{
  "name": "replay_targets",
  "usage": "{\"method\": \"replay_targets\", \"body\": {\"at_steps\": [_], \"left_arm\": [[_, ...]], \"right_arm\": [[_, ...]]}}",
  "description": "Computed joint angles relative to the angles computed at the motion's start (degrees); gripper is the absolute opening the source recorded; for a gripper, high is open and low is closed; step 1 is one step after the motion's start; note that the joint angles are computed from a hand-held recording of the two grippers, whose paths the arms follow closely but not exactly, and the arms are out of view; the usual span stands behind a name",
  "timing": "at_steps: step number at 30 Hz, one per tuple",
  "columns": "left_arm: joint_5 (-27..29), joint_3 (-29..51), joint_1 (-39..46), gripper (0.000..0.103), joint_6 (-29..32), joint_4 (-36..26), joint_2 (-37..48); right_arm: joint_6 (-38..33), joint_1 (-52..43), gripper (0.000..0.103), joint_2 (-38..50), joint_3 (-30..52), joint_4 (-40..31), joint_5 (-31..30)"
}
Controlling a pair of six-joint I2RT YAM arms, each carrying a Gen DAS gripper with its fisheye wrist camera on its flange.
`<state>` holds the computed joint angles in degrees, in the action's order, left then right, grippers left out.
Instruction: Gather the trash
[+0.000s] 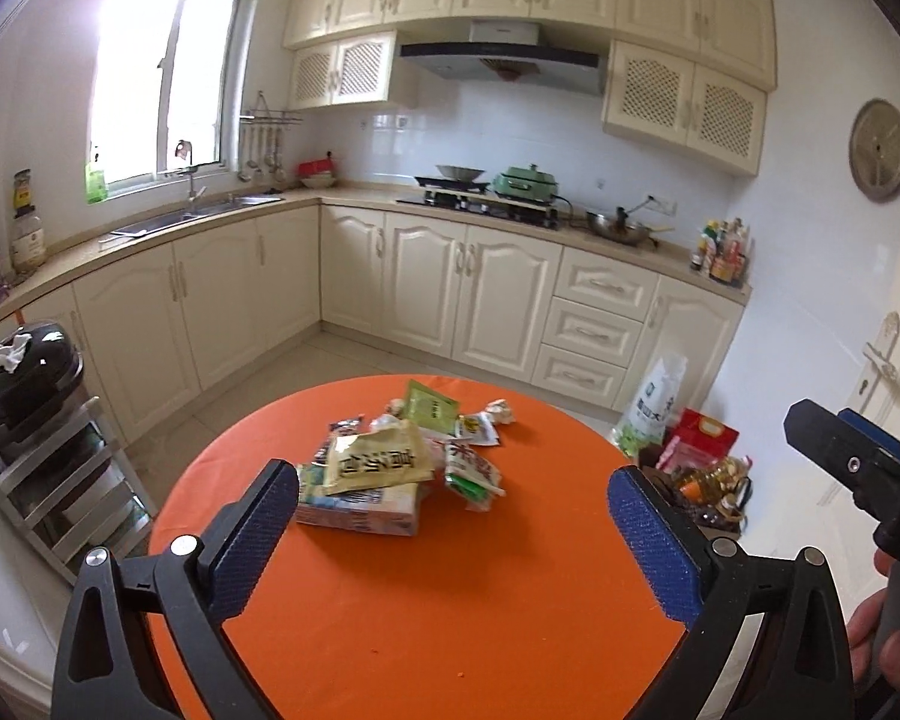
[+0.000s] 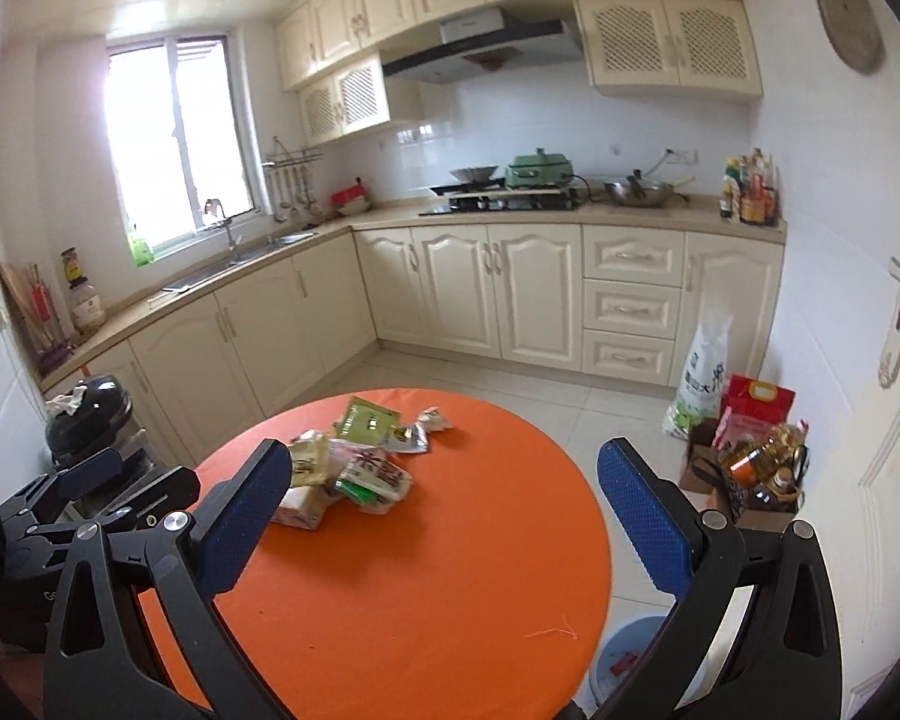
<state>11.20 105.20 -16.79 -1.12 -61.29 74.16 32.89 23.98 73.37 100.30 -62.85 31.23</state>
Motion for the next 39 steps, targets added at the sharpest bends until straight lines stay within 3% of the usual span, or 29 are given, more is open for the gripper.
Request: {"method": "replay_targets", "body": {"at_steps": [5, 10, 11, 14, 20, 29, 39], "left_arm": [[7.5, -0.7, 13.2, 0.102, 3.2, -2.7, -5.4], [10.2, -3.1, 20.6, 0.102, 5.1, -4.3, -9.9], [8.8, -2.9, 18.9, 0.102, 4.4, -5.1, -10.8], [-3.4, 0.9, 7.3, 0.102, -0.4, -6.8, -9.8], [-15.0, 5.2, -4.2, 0.102, -4.3, -7.1, -6.3], [-11.4, 4.7, -1.9, 0.102, -3.7, -3.0, 0.5], [-12.0, 15.3, -4.6, 0.102, -4.1, -4.3, 19.5]], "right_arm": [[-1.0, 8.7, 0.103, 7.4, 8.9, 0.2, 4.9], [-1.3, 11.6, 0.103, 10.5, 12.4, 0.7, 5.8], [-1.3, 12.0, 0.103, 11.2, 13.2, 0.6, 5.9], [-1.2, 12.7, 0.103, 11.7, 13.6, 0.4, 6.1], [-1.7, 12.7, 0.103, 12.4, 13.3, 1.1, 5.7], [-3.8, 6.8, 0.103, 12.5, 8.4, 4.1, 0.0], [-4.7, -6.8, 0.103, 17.5, -4.7, 11.1, -15.9]]}}
